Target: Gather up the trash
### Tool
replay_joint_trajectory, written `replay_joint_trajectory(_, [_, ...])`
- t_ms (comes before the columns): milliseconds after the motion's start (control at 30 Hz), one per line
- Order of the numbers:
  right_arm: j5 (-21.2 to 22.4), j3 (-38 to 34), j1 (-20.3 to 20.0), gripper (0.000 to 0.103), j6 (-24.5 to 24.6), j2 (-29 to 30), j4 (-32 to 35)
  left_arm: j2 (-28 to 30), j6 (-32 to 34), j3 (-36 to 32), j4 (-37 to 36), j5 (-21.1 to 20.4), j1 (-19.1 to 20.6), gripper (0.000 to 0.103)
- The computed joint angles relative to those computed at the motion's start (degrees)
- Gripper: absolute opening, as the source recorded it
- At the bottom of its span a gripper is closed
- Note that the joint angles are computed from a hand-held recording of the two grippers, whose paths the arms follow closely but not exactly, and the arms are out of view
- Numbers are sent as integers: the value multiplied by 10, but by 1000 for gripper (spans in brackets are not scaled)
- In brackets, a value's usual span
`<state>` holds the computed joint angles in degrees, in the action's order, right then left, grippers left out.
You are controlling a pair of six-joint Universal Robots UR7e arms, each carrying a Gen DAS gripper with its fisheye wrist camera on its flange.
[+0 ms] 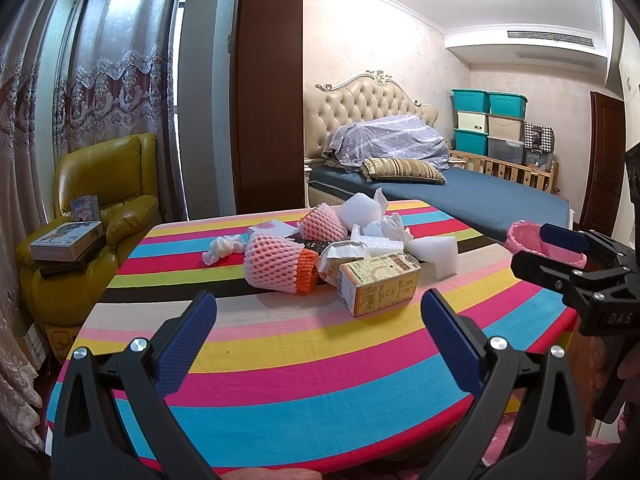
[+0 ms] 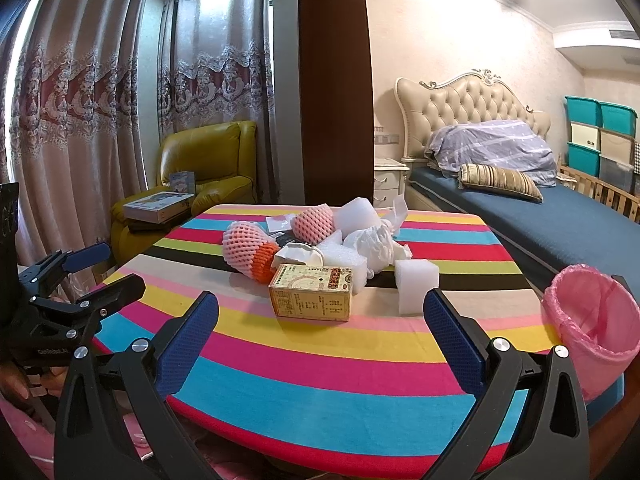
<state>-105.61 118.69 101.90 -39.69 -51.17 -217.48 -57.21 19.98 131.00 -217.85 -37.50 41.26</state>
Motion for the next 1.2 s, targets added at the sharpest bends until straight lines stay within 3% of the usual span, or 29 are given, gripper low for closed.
replay_joint_trajectory(300, [-15, -15, -6, 96, -6, 14, 0, 6, 11, -6, -24, 27, -1, 99])
replay_joint_trajectory(533, [-31, -68, -20, 96, -10, 47, 51, 0, -3, -38, -1, 33, 47, 99])
replay_joint_trajectory(867, [-75, -190, -53, 96, 6, 86, 130, 23, -27, -122, 120, -23, 124, 99])
replay_joint_trajectory(1033, [-98, -258, -63, 96, 9, 104, 185, 41, -36, -165, 207, -75, 134, 99])
replay_joint_trajectory(1200, [-106, -312, -69, 86, 31, 121, 270, 64, -24, -204, 271, -106, 137, 98])
